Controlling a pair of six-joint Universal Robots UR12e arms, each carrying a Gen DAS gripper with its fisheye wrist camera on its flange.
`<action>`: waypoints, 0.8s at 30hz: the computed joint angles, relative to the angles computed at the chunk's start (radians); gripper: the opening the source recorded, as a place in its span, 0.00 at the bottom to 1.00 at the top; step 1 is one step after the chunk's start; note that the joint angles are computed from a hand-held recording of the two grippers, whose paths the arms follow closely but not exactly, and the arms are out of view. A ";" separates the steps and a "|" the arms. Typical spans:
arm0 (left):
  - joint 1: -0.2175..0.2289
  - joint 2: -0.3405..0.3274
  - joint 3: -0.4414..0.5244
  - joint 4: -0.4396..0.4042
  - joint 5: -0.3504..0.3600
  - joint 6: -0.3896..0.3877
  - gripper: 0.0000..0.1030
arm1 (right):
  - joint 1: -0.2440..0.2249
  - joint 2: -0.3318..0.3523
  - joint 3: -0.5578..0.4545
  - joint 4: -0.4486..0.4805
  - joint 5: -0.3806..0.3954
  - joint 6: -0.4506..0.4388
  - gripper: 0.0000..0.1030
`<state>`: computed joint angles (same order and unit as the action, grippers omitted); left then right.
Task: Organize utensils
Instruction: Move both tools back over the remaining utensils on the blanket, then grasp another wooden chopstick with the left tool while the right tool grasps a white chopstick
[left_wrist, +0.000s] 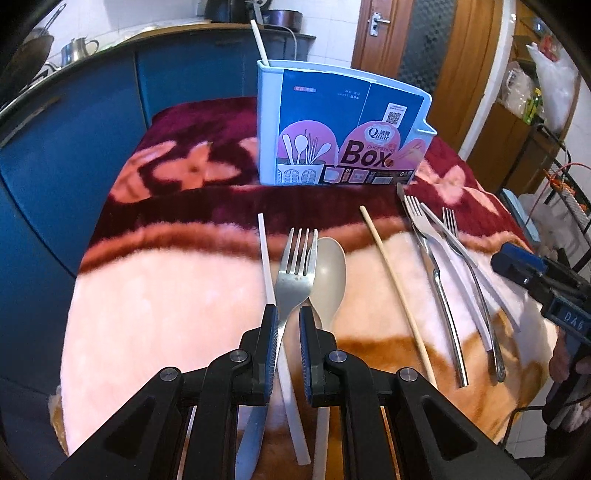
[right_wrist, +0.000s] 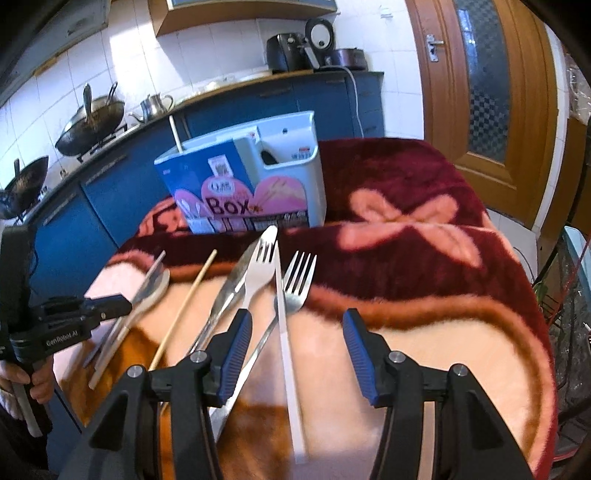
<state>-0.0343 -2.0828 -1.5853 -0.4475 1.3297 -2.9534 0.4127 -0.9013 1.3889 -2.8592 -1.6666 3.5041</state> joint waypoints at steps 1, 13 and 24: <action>0.000 0.000 0.000 0.002 -0.001 -0.001 0.11 | 0.001 0.001 -0.003 0.009 0.002 -0.006 0.53; 0.002 0.000 -0.003 0.013 -0.019 -0.019 0.11 | -0.005 0.014 -0.026 0.073 0.038 -0.022 0.08; -0.008 0.008 0.003 0.000 -0.091 0.007 0.11 | -0.001 -0.015 0.010 0.071 -0.004 -0.010 0.08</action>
